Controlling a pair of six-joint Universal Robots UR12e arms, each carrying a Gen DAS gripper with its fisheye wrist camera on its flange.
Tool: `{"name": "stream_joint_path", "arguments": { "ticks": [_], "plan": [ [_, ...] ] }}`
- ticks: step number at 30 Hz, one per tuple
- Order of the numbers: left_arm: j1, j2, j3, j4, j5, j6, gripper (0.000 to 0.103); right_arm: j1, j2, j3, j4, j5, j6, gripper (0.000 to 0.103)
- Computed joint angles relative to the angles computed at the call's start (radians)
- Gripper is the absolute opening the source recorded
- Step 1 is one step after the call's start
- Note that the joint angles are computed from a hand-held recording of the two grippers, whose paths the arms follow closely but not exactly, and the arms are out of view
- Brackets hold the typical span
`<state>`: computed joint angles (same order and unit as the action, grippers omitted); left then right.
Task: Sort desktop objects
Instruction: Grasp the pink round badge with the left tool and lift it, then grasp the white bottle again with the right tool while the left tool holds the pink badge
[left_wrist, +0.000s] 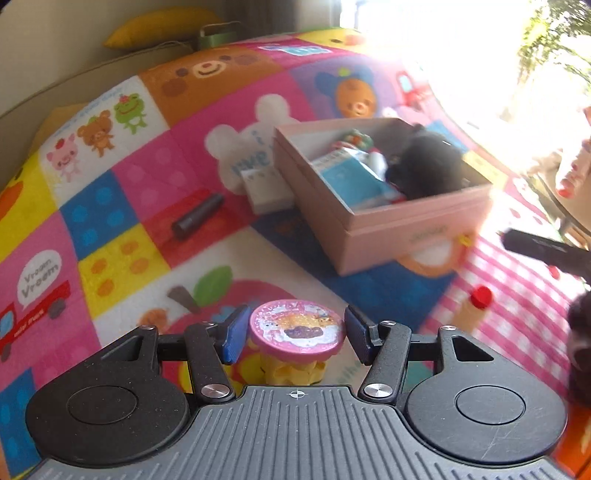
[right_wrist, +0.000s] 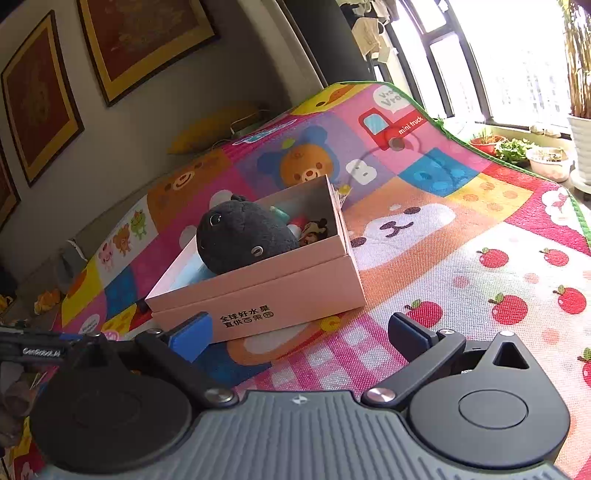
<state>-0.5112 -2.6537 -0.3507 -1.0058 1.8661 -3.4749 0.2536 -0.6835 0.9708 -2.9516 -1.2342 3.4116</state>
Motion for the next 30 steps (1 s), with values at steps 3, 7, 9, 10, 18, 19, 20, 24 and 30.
{"name": "stream_joint_path", "arguments": {
  "ticks": [3, 7, 9, 10, 18, 19, 20, 24, 30],
  "plan": [
    [-0.015, 0.012, -0.016, -0.027, -0.087, 0.061, 0.061, 0.001, -0.001, 0.002, -0.003, -0.012, 0.005, 0.103],
    [-0.026, -0.02, 0.042, -0.072, -0.121, 0.108, 0.06, 0.002, -0.003, 0.007, -0.009, -0.022, 0.004, 0.103],
    [-0.03, -0.044, 0.082, -0.084, -0.109, 0.107, 0.06, 0.002, -0.004, 0.008, -0.011, -0.024, 0.002, 0.103],
    [-0.033, -0.055, 0.1, -0.089, -0.094, 0.107, 0.06, 0.002, -0.004, 0.009, -0.013, -0.026, 0.003, 0.103],
    [-0.054, 0.018, -0.078, 0.067, 0.021, 0.12, 0.096, 0.003, -0.005, 0.011, -0.01, -0.039, 0.009, 0.103],
    [-0.056, 0.03, -0.108, 0.091, 0.036, 0.107, 0.096, 0.003, -0.005, 0.009, -0.006, -0.037, 0.008, 0.103],
    [-0.058, 0.042, -0.139, 0.119, 0.05, 0.08, 0.097, 0.003, -0.005, 0.008, -0.002, -0.036, 0.006, 0.103],
    [-0.063, 0.07, -0.232, 0.207, 0.076, -0.067, 0.097, 0.005, -0.005, 0.005, 0.015, -0.036, -0.003, 0.103],
    [-0.068, 0.07, -0.254, 0.229, 0.123, -0.102, 0.1, 0.006, -0.004, -0.006, 0.057, -0.032, -0.022, 0.103]
  ]
}}
